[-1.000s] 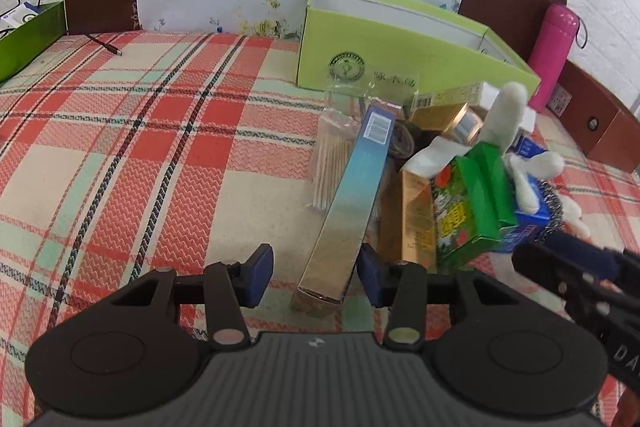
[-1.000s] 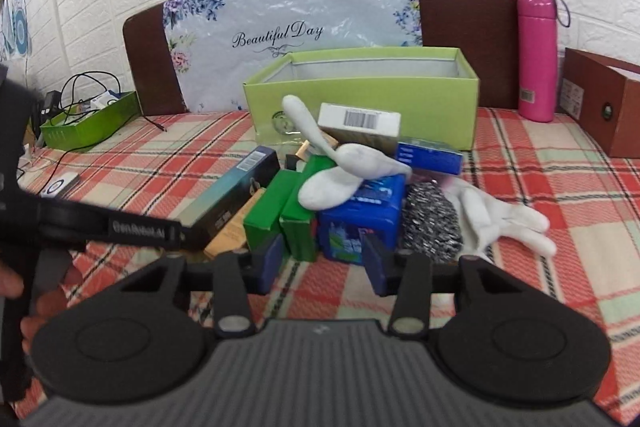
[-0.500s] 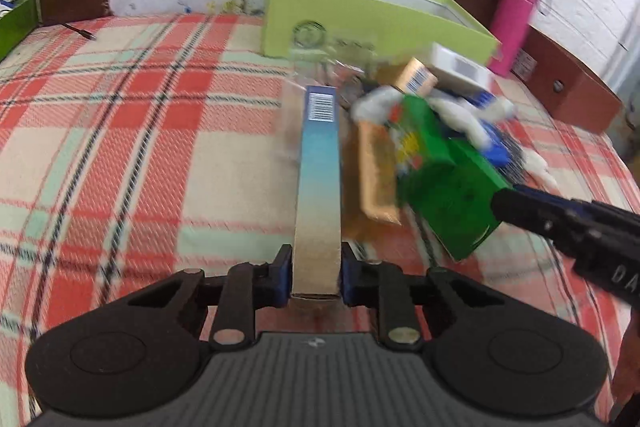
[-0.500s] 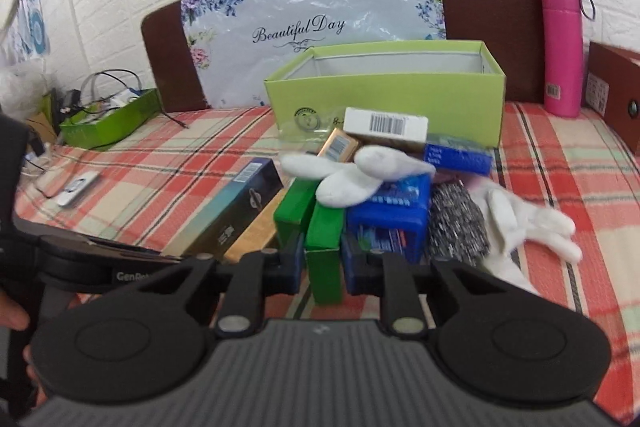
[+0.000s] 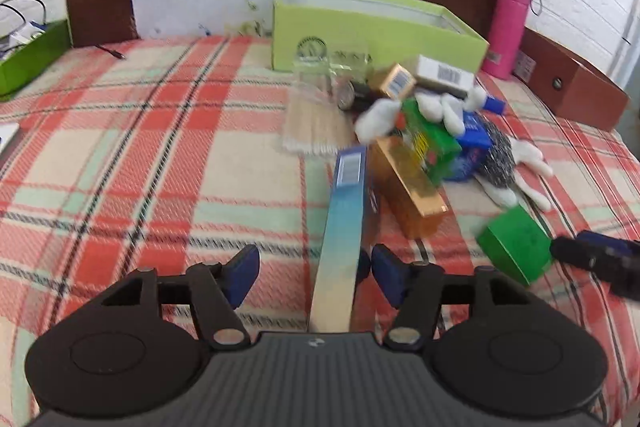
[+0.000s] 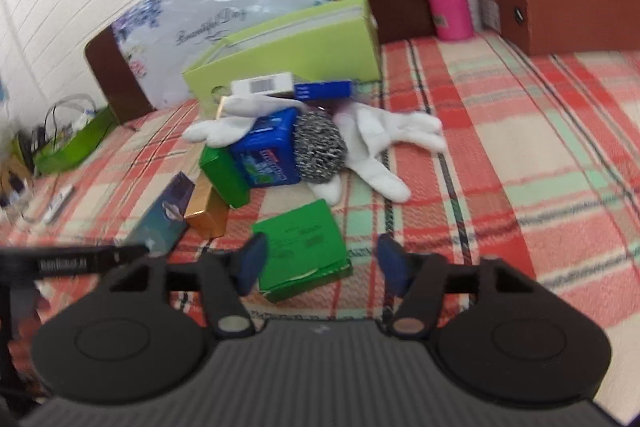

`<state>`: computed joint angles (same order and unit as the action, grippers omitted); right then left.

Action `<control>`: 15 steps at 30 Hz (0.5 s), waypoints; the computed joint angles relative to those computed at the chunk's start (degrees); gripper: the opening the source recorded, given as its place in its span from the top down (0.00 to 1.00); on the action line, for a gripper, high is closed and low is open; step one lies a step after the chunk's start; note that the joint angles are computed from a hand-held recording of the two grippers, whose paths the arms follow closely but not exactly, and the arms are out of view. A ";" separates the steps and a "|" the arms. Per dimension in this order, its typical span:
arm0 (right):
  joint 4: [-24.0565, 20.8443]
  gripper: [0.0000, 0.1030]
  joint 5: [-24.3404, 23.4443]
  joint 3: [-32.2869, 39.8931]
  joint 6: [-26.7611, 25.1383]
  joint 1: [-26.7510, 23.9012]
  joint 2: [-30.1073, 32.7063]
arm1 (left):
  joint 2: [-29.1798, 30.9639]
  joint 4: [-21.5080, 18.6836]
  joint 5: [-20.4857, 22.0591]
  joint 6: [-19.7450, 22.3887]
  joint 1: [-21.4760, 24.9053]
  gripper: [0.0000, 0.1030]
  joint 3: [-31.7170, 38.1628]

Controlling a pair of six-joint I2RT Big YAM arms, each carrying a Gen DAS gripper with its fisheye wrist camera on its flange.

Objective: Organize objects
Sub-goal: 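Grasp the tall teal box with the left tool while the right tool grasps the green square box, then lift both held boxes and carry them over the lime-green box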

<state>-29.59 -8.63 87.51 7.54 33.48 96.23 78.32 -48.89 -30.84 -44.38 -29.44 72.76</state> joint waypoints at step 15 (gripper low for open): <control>-3.64 0.30 2.69 3.65 -6.28 2.46 4.35 | 2.73 2.16 5.79 7.15 1.83 0.60 0.90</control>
